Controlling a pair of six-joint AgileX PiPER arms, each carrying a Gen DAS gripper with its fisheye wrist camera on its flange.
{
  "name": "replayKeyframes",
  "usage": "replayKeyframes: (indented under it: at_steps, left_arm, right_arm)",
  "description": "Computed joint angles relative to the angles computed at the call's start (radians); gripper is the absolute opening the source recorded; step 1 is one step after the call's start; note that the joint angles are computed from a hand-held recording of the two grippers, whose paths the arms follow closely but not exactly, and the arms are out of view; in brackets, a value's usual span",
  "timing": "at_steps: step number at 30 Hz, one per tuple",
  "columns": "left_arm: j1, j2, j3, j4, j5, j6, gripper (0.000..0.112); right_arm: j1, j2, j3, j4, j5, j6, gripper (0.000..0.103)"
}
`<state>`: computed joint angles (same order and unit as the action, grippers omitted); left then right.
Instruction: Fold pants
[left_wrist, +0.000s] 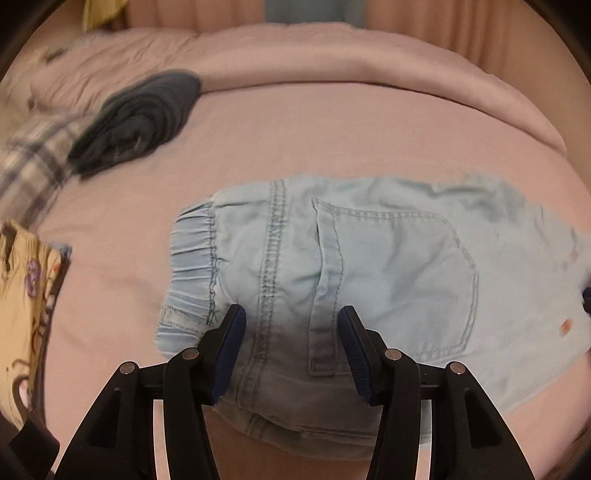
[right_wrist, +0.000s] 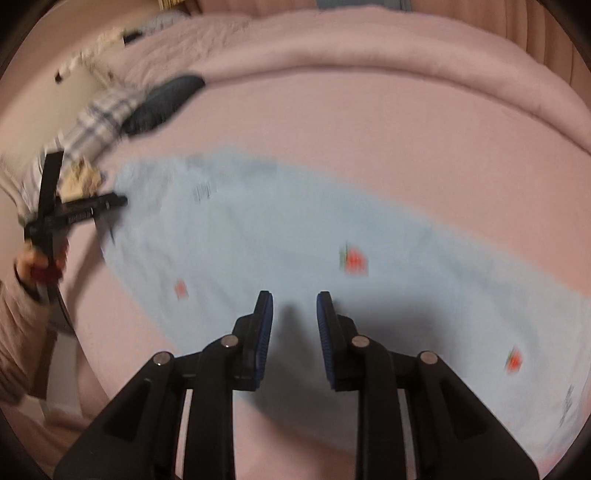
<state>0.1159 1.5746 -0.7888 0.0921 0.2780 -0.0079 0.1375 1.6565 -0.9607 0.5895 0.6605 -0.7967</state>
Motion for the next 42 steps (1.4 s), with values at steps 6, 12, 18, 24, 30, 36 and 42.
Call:
replayKeyframes:
  at_steps: [6, 12, 18, 24, 30, 36, 42]
  left_arm:
    - [-0.014, -0.058, -0.038, -0.016, 0.142, -0.047, 0.053]
    - [-0.022, -0.114, 0.089, 0.008, 0.069, -0.069, 0.064]
    - [-0.114, -0.103, 0.032, 0.214, 0.175, -0.340, 0.066]
    - [-0.177, -0.193, 0.011, -0.047, 0.205, -0.204, 0.066]
    - [-0.366, -0.094, -0.115, -0.432, 0.221, 0.031, 0.066]
    - [-0.618, 0.166, -0.433, -0.536, 0.306, 0.102, 0.066]
    - [-0.802, 0.466, -0.854, -0.398, 0.474, -0.012, 0.066]
  right_arm:
    - [-0.088, 0.008, 0.084, 0.161, -0.032, -0.124, 0.023]
    - [-0.226, -0.142, 0.197, 0.298, -0.027, -0.235, 0.033]
    - [-0.508, 0.038, 0.184, 0.498, 0.126, -0.362, 0.023]
    - [-0.800, -0.067, 0.226, 0.604, 0.204, -0.377, 0.035]
    - [-0.979, -0.081, 0.269, 0.584, 0.186, -0.378, 0.035]
    - [-0.980, -0.036, 0.280, 0.680, 0.199, -0.445, 0.035]
    - [-0.945, -0.023, 0.256, 0.716, 0.138, -0.487, 0.014]
